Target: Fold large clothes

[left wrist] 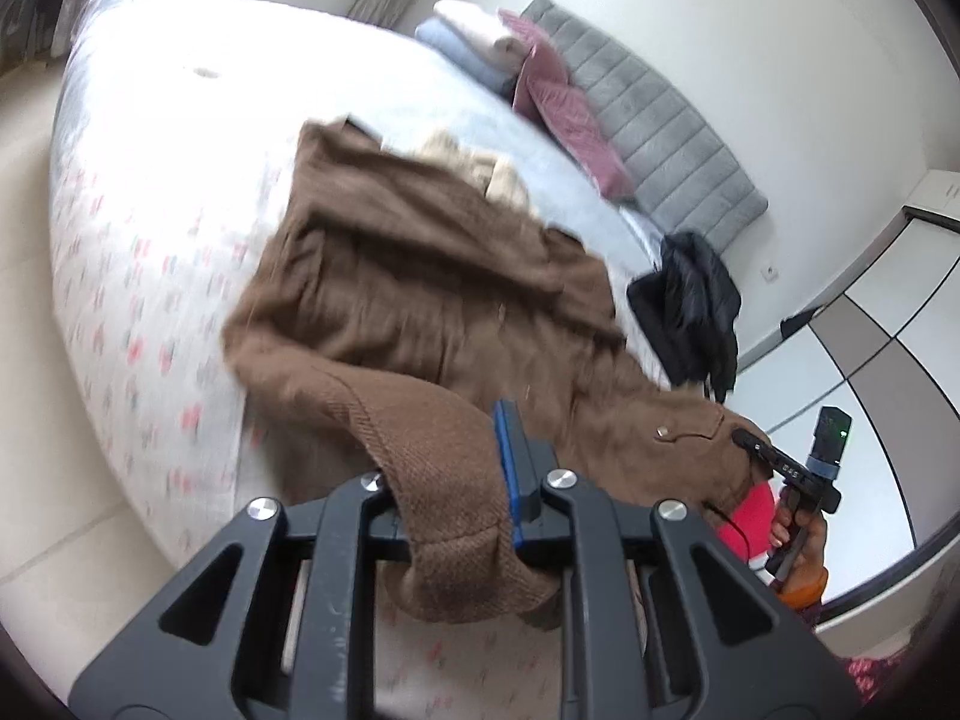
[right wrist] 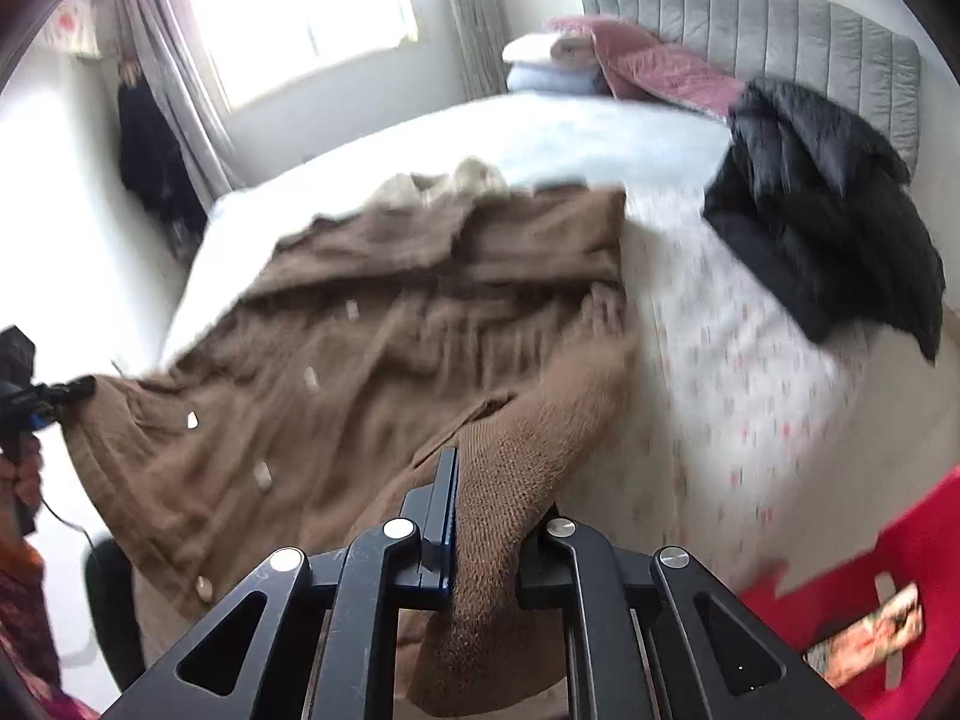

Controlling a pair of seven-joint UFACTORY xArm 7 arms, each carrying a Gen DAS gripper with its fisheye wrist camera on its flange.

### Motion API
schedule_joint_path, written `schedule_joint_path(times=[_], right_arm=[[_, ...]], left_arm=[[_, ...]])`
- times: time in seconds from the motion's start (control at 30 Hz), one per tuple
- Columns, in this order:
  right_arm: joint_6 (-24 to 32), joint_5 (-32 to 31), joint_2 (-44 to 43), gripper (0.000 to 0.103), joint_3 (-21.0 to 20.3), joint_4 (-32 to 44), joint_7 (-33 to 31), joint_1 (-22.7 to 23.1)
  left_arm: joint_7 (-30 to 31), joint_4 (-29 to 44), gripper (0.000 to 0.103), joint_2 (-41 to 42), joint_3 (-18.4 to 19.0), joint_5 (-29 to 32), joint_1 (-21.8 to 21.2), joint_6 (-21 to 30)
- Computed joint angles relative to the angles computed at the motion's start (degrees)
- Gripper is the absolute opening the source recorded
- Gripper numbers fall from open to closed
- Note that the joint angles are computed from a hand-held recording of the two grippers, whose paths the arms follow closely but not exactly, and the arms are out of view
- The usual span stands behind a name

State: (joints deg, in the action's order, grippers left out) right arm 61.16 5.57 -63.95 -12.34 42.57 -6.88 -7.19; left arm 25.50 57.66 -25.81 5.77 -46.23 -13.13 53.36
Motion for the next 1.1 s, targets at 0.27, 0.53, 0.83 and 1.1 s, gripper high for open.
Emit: schedule_joint_path(times=[0.27, 0.53, 0.83, 1.1], right_arm=[[-8.9, 3.0, 18.5, 0.01, -1.9, 13.9, -0.9, 3.5], [-13.6, 9.4, 39.5, 0.01, -4.8, 26.3, -1.1, 2.1], [-18.0, 12.2, 62.1, 0.01, -1.4, 37.5, -1.7, -2.6], [-16.8, 13.4, 69.6, 0.014, 4.1, 41.1, 0.8, -8.9]], left_arm=[[-3.1, 20.7, 0.02, 18.0, -2.6, -3.9, 1.1, -5.1], [-16.9, 42.8, 0.02, 40.1, -7.6, 4.1, 5.4, -7.4], [-35.6, 77.3, 0.021, 70.7, -7.7, 22.1, 2.5, -2.3], [-41.1, 91.5, 0.034, 80.9, -14.3, 26.8, 5.2, 4.0]])
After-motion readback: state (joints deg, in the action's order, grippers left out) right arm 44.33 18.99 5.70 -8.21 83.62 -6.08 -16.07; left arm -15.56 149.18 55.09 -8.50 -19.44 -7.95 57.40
